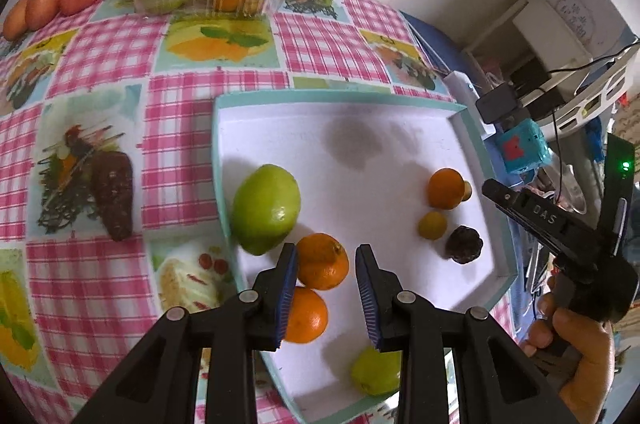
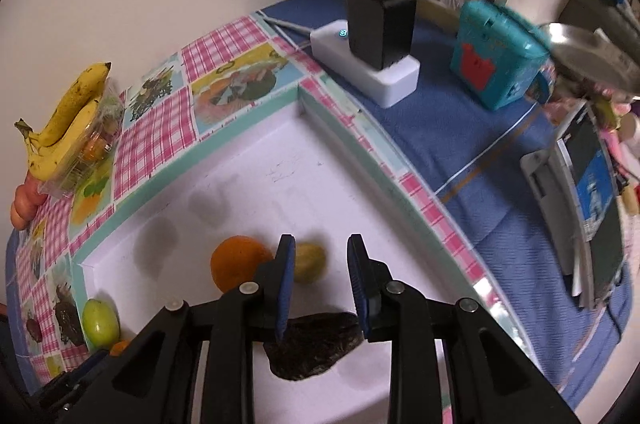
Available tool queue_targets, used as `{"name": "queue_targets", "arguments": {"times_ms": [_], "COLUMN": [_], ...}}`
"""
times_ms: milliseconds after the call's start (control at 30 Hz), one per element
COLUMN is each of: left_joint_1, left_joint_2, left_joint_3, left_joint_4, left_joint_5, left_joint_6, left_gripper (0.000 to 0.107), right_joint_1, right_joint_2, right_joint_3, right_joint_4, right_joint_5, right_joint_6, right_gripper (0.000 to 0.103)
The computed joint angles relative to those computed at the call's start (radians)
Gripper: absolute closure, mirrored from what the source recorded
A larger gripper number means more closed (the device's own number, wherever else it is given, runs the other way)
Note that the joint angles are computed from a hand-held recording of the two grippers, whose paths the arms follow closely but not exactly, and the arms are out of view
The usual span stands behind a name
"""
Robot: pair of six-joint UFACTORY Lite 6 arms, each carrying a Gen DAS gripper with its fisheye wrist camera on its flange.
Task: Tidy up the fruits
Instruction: 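Lower the tan fruit into the tray and open the right tool while the left releases the tangerine, then grasp a long dark date with the right tool while the left grasps a round dark date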
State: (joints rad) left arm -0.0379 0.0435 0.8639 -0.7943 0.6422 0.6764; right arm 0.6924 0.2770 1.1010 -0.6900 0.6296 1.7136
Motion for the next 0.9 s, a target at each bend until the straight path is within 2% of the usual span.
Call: {"name": "queue_targets", "arguments": {"times_ms": [100, 167, 200, 233, 300, 400, 567, 600, 633, 700, 767, 833, 900], "left_joint_1": [0.046, 0.072, 0.084, 0.103, 0.175, 0.271, 0.374, 0.388, 0.415, 0.439, 0.464, 0.490, 0.528], "left_joint_2": [-0.048, -0.085, -0.097, -0.103, -0.117, -0.141, -0.160, -0.159, -0.160, -0.149, -0.125, -0.094, -0.061], "left_joint_3": [-0.016, -0.037, -0.045, -0.050, -0.056, -0.067, -0.060, -0.055, -0.049, -0.033, -0.009, 0.019, 0.048], "left_joint_4": [0.036, 0.107, 0.148, 0.187, 0.202, 0.203, 0.292, 0.290, 0.279, 0.270, 0.242, 0.224, 0.207], "left_joint_5": [0.009, -0.026, -0.043, -0.053, -0.038, -0.015, -0.035, -0.037, -0.035, -0.043, -0.042, -0.039, -0.038], "left_joint_6": [-0.015, -0.058, -0.086, -0.114, -0.110, -0.057, -0.066, -0.055, -0.027, -0.003, 0.040, 0.074, 0.108], "left_gripper": [0.074, 0.074, 0.068, 0.053, 0.037, 0.036, 0.022, 0.019, 0.014, 0.006, 0.004, 0.004, 0.004], "right_joint_1": [0.031, 0.059, 0.076, 0.088, 0.132, 0.182, 0.255, 0.267, 0.282, 0.304, 0.317, 0.323, 0.334], "right_joint_2": [-0.032, -0.044, -0.044, -0.042, -0.023, 0.020, 0.154, 0.175, 0.204, 0.258, 0.311, 0.348, 0.396], "right_joint_3": [0.010, 0.026, 0.038, 0.049, 0.087, 0.140, 0.314, 0.343, 0.383, 0.456, 0.527, 0.573, 0.635], "right_joint_4": [-0.002, -0.003, -0.001, 0.001, 0.011, 0.027, 0.077, 0.082, 0.090, 0.096, 0.114, 0.125, 0.123], "right_joint_5": [0.054, 0.090, 0.109, 0.123, 0.154, 0.162, 0.192, 0.200, 0.215, 0.250, 0.268, 0.272, 0.287], "right_joint_6": [0.001, 0.000, -0.001, -0.004, -0.006, -0.011, -0.071, -0.081, -0.095, -0.114, -0.145, -0.156, -0.154], "right_gripper": [0.074, 0.074, 0.074, 0.074, 0.074, 0.074, 0.074, 0.064, 0.046, 0.030, 0.029, 0.017, 0.012]}}
